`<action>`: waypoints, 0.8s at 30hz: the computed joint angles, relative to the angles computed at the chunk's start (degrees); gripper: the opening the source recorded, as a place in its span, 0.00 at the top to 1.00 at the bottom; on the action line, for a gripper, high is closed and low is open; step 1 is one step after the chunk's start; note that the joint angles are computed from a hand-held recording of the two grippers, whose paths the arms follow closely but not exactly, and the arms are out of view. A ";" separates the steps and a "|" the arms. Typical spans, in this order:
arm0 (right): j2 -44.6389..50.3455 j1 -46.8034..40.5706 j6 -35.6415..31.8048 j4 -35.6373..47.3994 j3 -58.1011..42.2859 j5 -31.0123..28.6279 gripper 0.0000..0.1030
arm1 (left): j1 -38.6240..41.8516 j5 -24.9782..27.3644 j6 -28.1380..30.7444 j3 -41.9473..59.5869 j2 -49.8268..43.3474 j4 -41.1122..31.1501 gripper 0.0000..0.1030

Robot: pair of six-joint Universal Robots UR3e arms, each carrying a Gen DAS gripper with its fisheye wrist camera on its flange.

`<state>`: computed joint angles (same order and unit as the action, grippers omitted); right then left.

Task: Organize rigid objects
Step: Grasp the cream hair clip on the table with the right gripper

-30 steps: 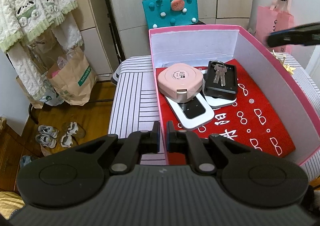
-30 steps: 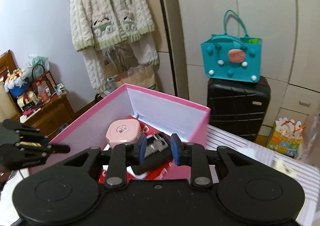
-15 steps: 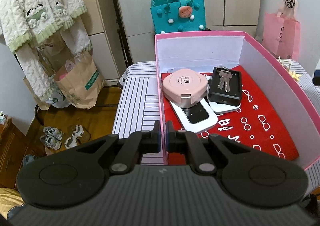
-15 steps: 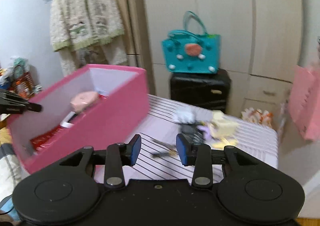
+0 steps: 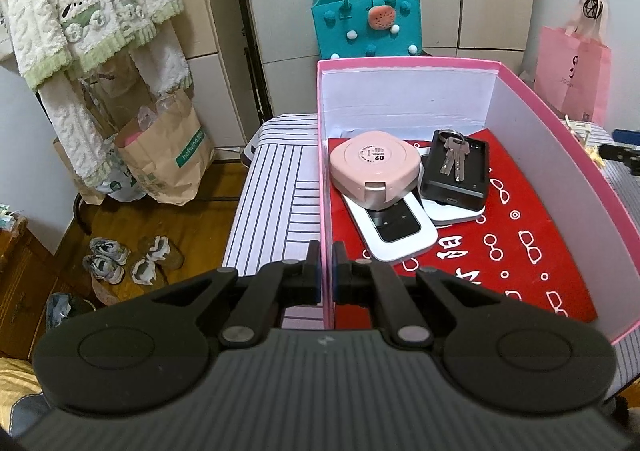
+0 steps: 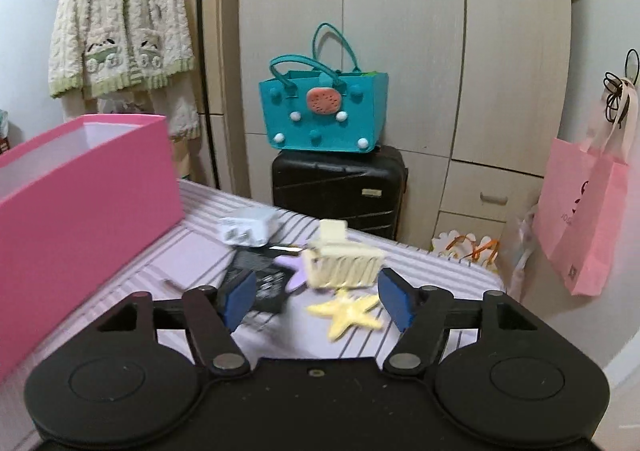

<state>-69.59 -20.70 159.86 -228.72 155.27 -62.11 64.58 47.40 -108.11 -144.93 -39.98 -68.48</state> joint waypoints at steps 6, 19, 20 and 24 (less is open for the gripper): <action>6.56 0.65 2.08 2.56 -8.71 0.05 0.27 | 0.74 -0.29 0.59 0.43 0.61 -1.86 0.96; 11.50 -2.09 9.57 9.79 -16.43 5.64 0.31 | 1.35 -0.65 2.04 0.74 1.03 -3.68 0.96; 11.50 -1.76 9.89 9.86 -16.66 5.33 0.37 | 1.16 -0.57 1.90 0.63 0.93 -3.29 0.96; 10.50 -0.55 9.33 10.57 -16.83 4.06 0.43 | 0.61 -0.28 0.68 0.41 0.56 -2.28 0.96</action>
<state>-59.09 -21.25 169.19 -218.15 138.43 -58.04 65.19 47.12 -107.43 -144.53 -39.42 -70.77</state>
